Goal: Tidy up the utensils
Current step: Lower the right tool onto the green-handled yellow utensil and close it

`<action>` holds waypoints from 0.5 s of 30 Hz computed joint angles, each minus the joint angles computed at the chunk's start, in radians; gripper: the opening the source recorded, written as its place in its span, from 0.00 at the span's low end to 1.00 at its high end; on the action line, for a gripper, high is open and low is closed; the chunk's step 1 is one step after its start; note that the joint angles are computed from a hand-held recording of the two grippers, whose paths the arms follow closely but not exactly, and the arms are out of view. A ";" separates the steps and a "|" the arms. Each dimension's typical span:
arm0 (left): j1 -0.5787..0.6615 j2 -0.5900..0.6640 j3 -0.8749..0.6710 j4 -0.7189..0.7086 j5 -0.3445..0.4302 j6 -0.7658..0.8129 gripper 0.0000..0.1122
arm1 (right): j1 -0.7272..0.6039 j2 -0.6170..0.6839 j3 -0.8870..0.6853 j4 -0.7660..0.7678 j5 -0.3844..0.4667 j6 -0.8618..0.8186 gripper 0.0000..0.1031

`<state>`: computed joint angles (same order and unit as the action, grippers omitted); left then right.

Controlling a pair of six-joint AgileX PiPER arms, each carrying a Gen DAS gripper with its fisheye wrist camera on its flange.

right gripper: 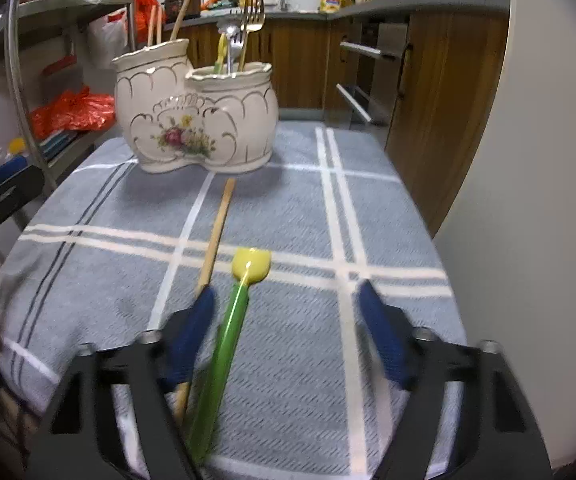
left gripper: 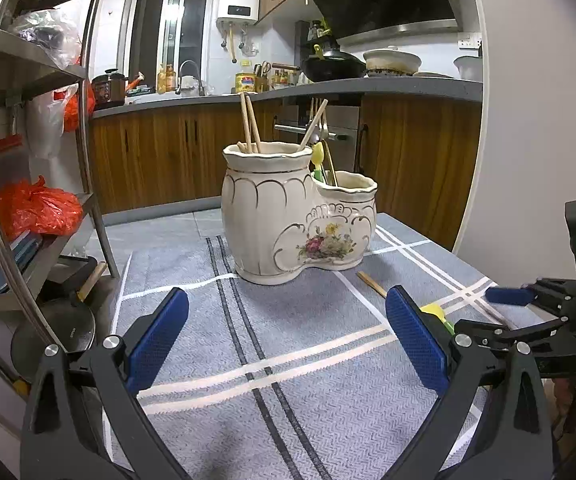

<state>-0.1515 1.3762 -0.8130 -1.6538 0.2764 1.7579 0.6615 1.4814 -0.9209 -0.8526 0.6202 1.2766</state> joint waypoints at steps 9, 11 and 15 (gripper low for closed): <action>-0.041 0.011 -0.006 0.038 -0.029 -0.026 0.87 | -0.024 0.021 -0.016 0.138 -0.079 -0.163 0.27; -0.053 0.011 -0.009 0.066 -0.035 -0.048 0.87 | -0.034 0.036 -0.036 0.166 -0.079 -0.207 0.25; -0.080 0.005 -0.031 0.231 -0.035 -0.200 0.87 | -0.069 0.043 -0.049 0.231 -0.108 -0.309 0.11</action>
